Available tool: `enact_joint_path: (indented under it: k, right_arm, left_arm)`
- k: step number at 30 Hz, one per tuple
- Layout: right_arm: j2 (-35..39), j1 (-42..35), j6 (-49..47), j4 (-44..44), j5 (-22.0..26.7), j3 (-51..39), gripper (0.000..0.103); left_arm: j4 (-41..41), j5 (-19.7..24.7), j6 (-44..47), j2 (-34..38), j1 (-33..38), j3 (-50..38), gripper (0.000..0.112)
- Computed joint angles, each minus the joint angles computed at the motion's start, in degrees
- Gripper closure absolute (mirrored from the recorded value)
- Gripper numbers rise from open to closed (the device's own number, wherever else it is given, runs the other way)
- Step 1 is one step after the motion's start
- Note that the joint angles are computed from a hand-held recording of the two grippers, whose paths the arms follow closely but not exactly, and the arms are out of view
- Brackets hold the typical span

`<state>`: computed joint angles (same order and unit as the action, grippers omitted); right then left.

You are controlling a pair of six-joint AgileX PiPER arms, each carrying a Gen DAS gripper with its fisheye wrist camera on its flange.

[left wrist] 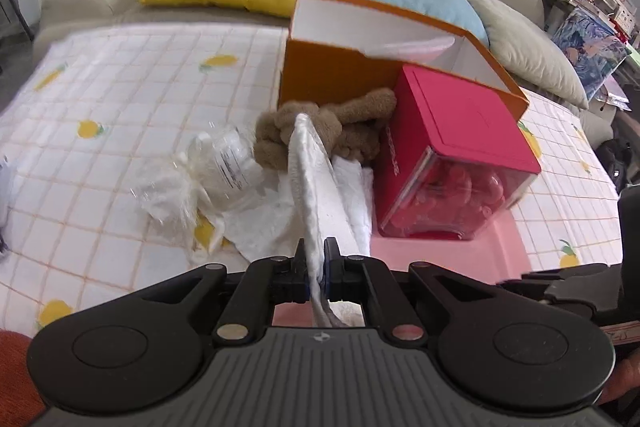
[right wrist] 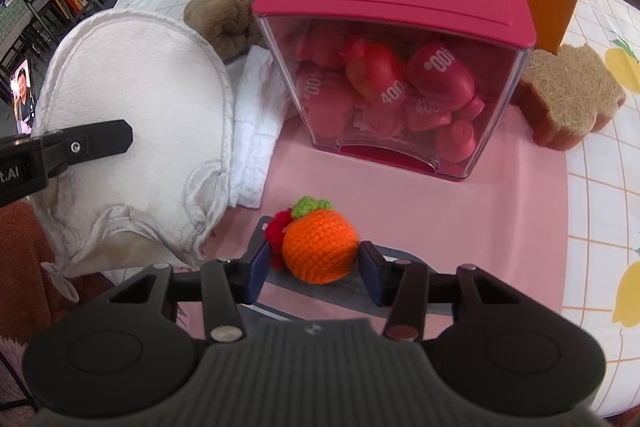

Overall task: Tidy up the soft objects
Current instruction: 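Grasp the white cloth pouch edge with the left gripper, then grasp the white tissue with the right gripper and lift it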

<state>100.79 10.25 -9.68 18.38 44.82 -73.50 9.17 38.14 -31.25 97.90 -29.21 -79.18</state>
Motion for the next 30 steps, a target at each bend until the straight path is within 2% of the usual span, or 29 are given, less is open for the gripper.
enact_joint_path:
  k: [5,11,14,18,26,28,30]
  right_arm:
    - [-0.4,0.4,0.5,-0.4,-0.6,0.5,0.055]
    - [-1.8,0.5,1.2,-2.6,-1.5,1.1,0.055]
    - [-2.0,0.8,2.6,-5.4,-2.0,1.0,0.059]
    - [-1.2,0.2,3.1,-6.2,-1.2,-0.6,0.066]
    - [0.7,0.6,6.1,-7.5,-0.2,-5.4,0.065]
    - [1.1,0.6,5.1,-4.9,-0.3,-6.8,0.063]
    - [2.1,1.1,4.0,-1.8,-0.4,-8.4,0.056]
  left_arm:
    - [1.3,-0.1,-2.0,-0.3,-0.6,0.4,0.107]
    - [6.0,0.3,-6.2,-3.9,-2.0,1.5,0.107]
    - [9.3,1.2,-8.5,-5.5,-2.5,1.6,0.107]
    - [9.1,2.8,-8.2,-6.3,-1.1,1.0,0.107]
    - [10.0,3.5,-10.0,-5.8,1.6,2.8,0.107]
    - [9.2,2.8,-9.5,-5.8,2.2,3.1,0.107]
    - [8.5,2.4,-8.9,-5.6,2.7,3.2,0.107]
